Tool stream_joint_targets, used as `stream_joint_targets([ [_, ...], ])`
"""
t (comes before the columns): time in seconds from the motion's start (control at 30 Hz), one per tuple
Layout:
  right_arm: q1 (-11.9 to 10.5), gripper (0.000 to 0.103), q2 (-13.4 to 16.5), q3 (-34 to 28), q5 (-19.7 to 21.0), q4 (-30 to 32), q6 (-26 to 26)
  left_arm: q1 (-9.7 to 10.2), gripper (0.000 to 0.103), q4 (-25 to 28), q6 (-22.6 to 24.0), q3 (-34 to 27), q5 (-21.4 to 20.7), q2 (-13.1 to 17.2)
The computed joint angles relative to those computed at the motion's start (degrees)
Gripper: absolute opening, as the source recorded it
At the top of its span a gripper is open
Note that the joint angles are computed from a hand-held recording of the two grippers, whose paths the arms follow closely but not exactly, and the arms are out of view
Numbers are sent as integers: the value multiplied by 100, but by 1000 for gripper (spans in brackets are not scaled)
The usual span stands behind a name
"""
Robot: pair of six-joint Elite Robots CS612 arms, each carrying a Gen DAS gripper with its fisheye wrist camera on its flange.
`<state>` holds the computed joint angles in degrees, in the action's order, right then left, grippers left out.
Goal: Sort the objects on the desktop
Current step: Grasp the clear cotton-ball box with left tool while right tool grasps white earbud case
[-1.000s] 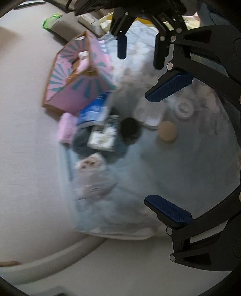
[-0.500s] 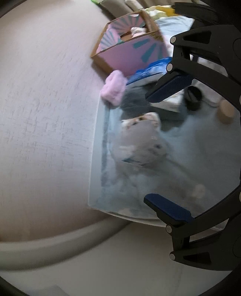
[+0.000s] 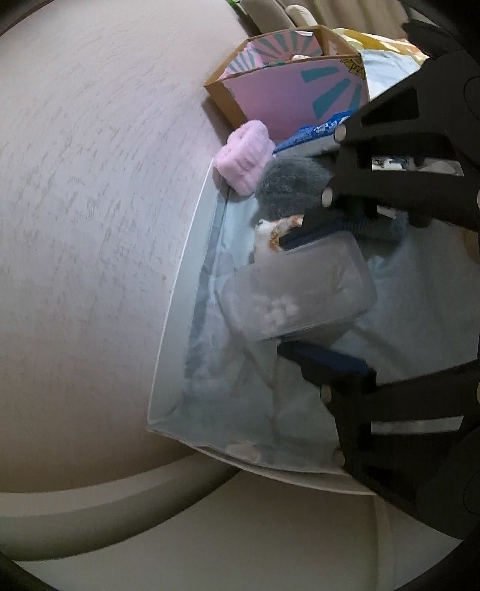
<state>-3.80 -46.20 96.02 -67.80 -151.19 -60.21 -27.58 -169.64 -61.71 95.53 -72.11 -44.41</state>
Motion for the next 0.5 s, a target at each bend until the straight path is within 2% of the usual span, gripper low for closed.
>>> stream_joint_targets([
  [0.07, 10, 67, -5, 68, -50, -133, -141, -2, 33, 66, -13, -2, 49, -6],
  [0.13, -14, 60, -13, 86, 34, -155, -121, 5, 30, 61, -30, 10, 38, -9],
  [0.3, -44, 60, -24, 59, 74, -158, -20, -43, 29, 154, -123, 87, 259, -91],
  [0.5, -82, 59, -141, 4, 108, 53, 88, -119, 29, 328, -151, 336, 400, -366],
])
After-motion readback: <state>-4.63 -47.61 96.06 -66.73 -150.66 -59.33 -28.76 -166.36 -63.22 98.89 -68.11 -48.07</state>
